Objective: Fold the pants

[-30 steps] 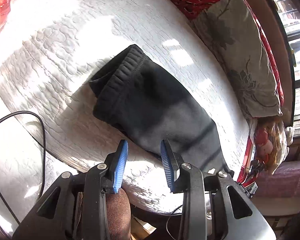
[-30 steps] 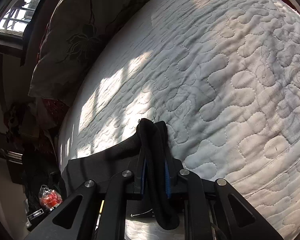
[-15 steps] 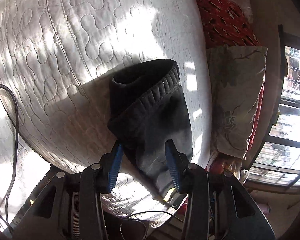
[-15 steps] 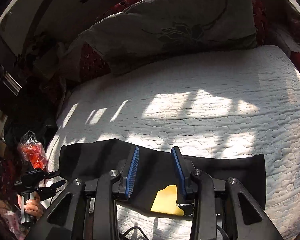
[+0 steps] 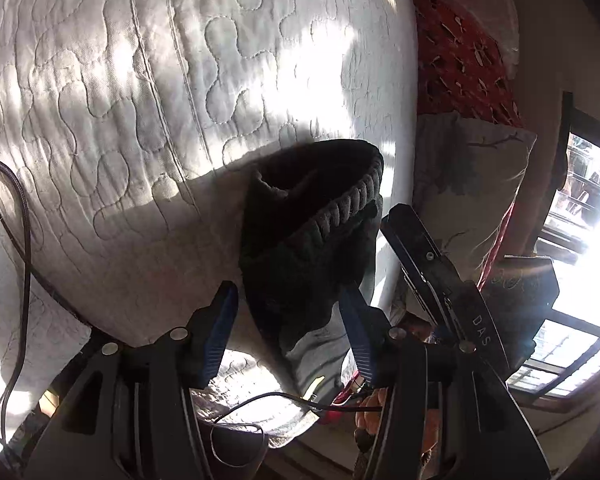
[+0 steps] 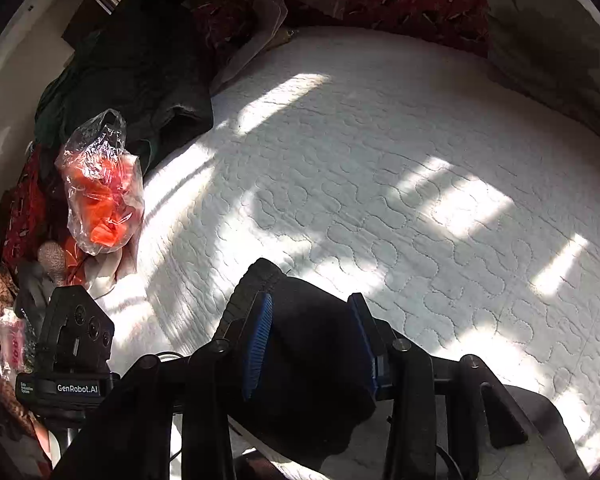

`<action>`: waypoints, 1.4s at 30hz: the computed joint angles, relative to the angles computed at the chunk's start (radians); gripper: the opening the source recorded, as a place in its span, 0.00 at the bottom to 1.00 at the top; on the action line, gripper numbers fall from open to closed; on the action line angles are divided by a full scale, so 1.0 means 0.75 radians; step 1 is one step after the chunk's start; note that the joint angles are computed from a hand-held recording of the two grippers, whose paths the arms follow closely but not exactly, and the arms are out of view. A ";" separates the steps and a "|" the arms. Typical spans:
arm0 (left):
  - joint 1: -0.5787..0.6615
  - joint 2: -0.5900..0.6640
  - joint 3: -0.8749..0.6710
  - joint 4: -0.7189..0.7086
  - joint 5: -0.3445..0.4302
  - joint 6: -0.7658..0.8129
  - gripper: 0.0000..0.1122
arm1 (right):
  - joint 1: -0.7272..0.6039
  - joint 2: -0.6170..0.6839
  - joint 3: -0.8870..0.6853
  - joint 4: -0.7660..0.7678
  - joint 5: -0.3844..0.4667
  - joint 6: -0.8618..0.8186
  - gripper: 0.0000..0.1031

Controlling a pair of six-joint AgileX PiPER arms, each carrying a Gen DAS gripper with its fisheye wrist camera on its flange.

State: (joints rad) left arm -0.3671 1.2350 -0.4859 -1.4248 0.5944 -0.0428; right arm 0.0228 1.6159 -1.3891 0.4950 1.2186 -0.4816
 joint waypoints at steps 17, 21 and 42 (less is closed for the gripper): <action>-0.051 0.128 -0.361 0.432 -0.033 -0.173 0.17 | 0.065 -0.038 0.112 -0.096 -0.185 0.001 0.08; 0.002 0.144 -0.362 0.406 -0.010 -0.062 0.16 | 0.006 -0.052 0.079 -0.006 -0.156 0.001 0.08; 0.082 0.063 -0.057 0.144 -0.006 0.300 0.33 | 0.034 0.084 0.069 0.078 -0.169 0.075 0.56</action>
